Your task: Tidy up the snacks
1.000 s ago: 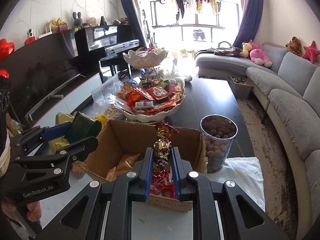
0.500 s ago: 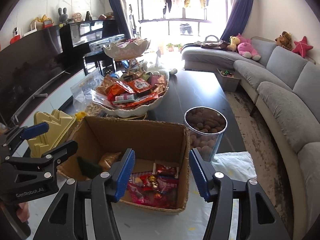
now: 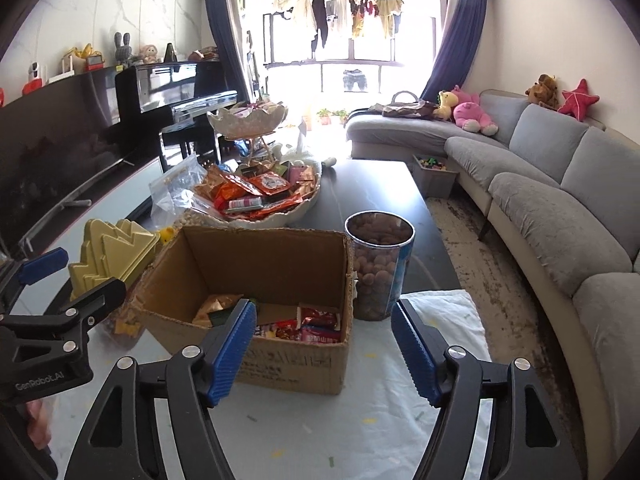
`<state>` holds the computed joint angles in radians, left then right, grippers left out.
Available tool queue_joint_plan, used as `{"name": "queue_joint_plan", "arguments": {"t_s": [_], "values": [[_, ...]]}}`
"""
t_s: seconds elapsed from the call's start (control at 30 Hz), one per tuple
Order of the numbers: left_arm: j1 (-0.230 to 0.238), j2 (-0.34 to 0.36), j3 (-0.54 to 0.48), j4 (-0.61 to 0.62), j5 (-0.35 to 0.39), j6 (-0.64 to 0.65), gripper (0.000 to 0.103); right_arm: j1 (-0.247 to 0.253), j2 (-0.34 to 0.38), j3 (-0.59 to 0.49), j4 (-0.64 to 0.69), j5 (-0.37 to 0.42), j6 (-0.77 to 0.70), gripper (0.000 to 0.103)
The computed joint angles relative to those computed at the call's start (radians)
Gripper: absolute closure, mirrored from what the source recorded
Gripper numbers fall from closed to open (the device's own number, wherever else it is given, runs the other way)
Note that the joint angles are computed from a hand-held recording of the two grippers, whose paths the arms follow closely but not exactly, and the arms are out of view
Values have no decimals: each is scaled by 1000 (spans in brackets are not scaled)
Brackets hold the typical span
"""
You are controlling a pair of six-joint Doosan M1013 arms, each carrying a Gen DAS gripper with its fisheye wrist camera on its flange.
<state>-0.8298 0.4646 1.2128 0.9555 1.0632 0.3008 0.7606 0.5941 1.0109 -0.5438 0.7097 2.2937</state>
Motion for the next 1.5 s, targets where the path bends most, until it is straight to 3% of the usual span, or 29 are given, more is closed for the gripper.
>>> {"name": "queue_joint_plan", "arguments": {"t_s": [0.2, 0.5, 0.97, 1.5], "values": [[-57, -38, 70, 84, 25, -85, 0, 26, -80, 138, -118, -66, 142, 23], [-132, -78, 152, 167, 77, -192, 0, 81, -173, 301, -390, -85, 401, 12], [-223, -121, 249, 218, 104, -324, 0, 133, -269, 468, -495, -108, 560, 11], [-282, -142, 290, 256, 147, -397, 0, 175, -322, 553, -579, -109, 652, 11]]}}
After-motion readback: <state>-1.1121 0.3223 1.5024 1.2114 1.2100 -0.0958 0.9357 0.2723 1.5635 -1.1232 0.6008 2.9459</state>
